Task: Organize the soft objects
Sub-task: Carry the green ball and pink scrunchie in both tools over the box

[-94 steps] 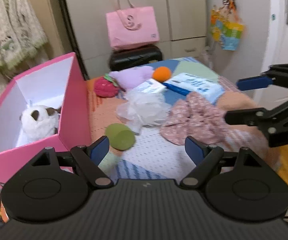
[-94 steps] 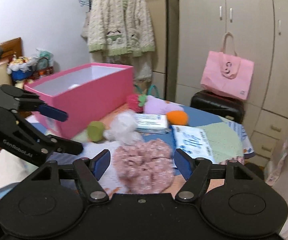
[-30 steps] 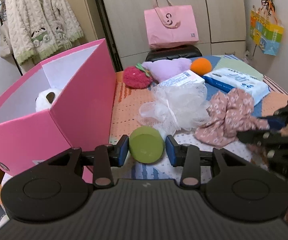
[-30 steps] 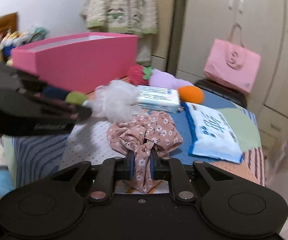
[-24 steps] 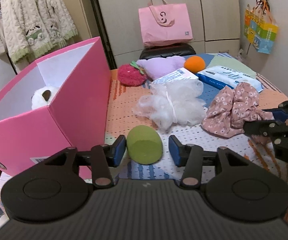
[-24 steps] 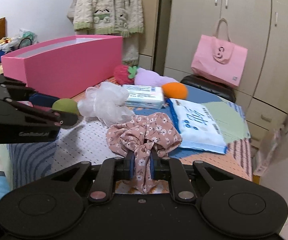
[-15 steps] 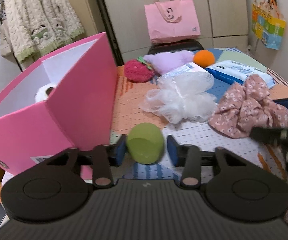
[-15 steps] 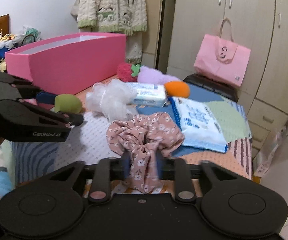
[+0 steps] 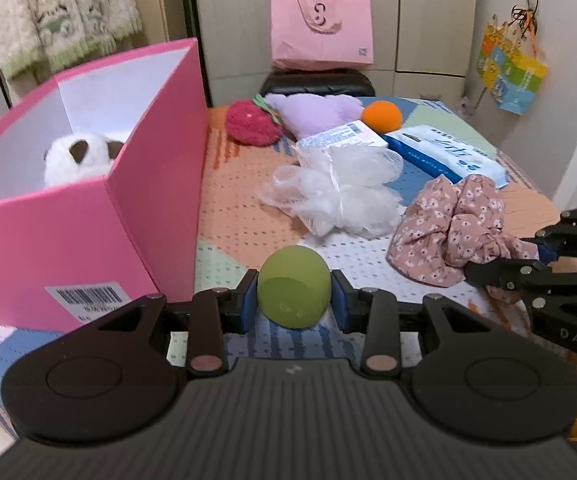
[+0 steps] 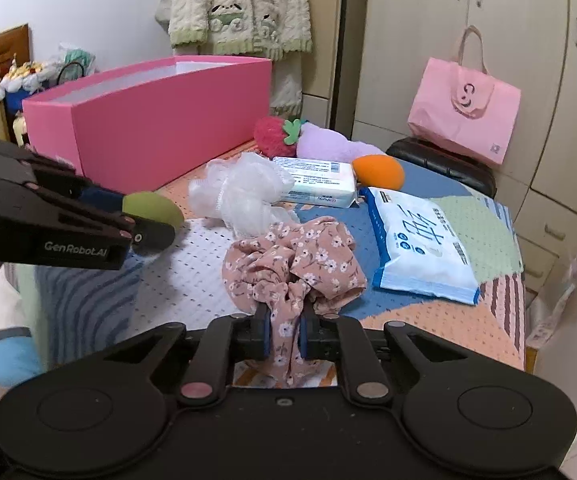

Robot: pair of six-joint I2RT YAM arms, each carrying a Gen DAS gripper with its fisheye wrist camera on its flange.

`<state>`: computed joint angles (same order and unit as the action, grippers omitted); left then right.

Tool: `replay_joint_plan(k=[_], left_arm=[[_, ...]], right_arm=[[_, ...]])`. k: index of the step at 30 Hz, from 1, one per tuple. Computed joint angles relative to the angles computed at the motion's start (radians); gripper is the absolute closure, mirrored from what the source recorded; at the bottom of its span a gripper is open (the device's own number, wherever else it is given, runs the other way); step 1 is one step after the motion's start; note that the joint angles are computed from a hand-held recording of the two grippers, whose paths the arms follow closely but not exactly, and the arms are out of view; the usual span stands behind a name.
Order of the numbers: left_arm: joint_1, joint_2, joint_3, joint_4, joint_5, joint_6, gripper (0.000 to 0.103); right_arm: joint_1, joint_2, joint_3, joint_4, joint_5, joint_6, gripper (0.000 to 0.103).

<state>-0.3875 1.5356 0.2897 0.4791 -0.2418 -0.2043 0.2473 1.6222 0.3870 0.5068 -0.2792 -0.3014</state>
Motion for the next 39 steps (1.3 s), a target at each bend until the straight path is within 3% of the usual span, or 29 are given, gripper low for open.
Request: replay_joint_plan(k=[6, 14, 19, 27, 39], left_arm=[[0.075, -0.09, -0.012, -0.108, 0.132, 0.019, 0.067], [0.207, -0.271, -0.043, -0.286, 0.288, 0.07, 0.067], [0.354, -0.383, -0.042, -0.437, 0.451, 0.135, 0.067], [0.564, -0.551, 0.004, -0.722, 0.612, 0.297, 0.067], [0.786, -0.544, 0.189, -1.048, 0.715, 0.58, 0.067]], right_arm=[[-0.007, -0.143, -0.041, -0.104, 0.006, 0.06, 0.088], [-0.021, -0.277, -0.039, -0.294, -0.075, 0.089, 0.088], [-0.007, -0.326, -0.019, -0.398, -0.125, 0.11, 0.088], [0.048, -0.359, 0.038, -0.541, -0.175, 0.133, 0.088], [0.155, -0.332, 0.189, -0.686, -0.248, 0.15, 0.087]])
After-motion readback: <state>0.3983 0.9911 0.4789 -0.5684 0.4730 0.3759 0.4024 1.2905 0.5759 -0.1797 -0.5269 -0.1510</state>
